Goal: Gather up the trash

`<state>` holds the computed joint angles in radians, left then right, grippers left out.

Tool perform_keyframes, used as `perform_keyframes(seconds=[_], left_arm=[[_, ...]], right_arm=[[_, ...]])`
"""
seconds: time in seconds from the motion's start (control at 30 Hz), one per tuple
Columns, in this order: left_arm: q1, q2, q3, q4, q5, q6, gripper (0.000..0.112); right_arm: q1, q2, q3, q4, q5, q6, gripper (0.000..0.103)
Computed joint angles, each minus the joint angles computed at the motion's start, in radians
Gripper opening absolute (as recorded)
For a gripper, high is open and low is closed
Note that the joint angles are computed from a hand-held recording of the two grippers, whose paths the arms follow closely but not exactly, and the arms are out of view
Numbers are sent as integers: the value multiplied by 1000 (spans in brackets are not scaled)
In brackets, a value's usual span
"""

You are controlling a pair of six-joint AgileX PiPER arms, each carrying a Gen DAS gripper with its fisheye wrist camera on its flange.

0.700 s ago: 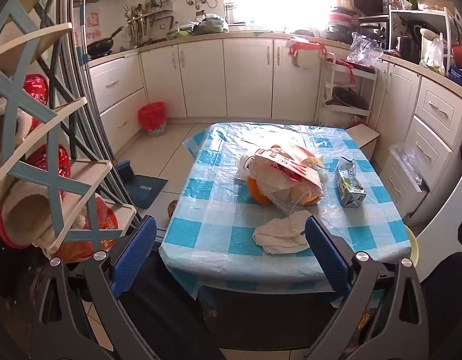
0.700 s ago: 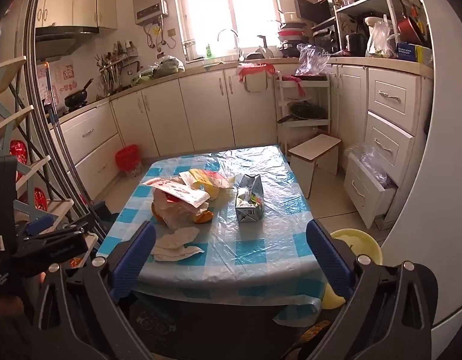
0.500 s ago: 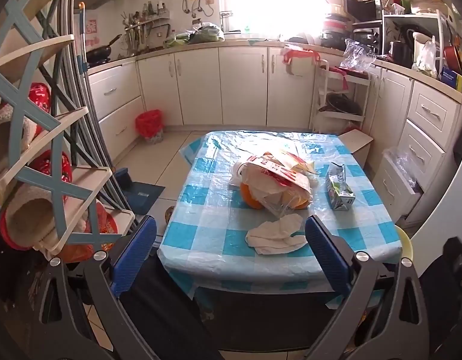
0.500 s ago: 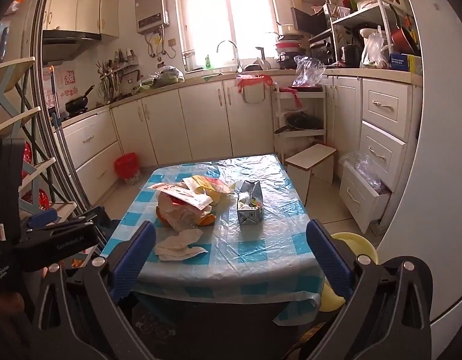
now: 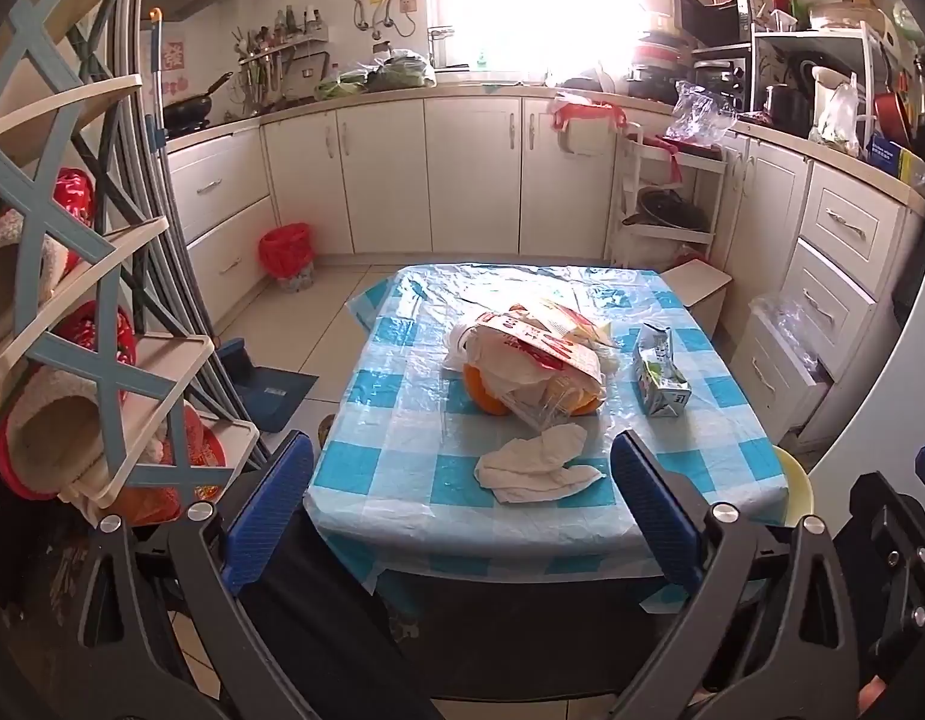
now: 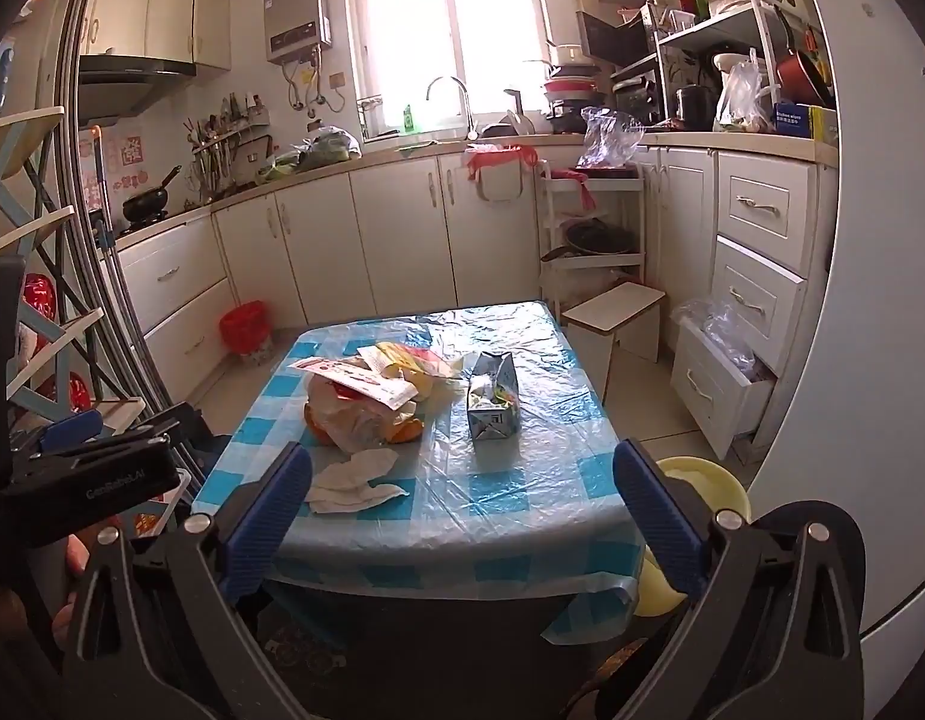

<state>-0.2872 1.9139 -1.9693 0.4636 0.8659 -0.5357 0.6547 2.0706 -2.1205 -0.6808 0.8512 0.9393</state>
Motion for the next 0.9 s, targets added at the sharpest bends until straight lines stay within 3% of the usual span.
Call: perform_keyframes(seconds=[0.9], left_arm=[[0,-10,20,-19,-18,8,95]], right_arm=[[-5,-36,77,-16,-39,42,96]])
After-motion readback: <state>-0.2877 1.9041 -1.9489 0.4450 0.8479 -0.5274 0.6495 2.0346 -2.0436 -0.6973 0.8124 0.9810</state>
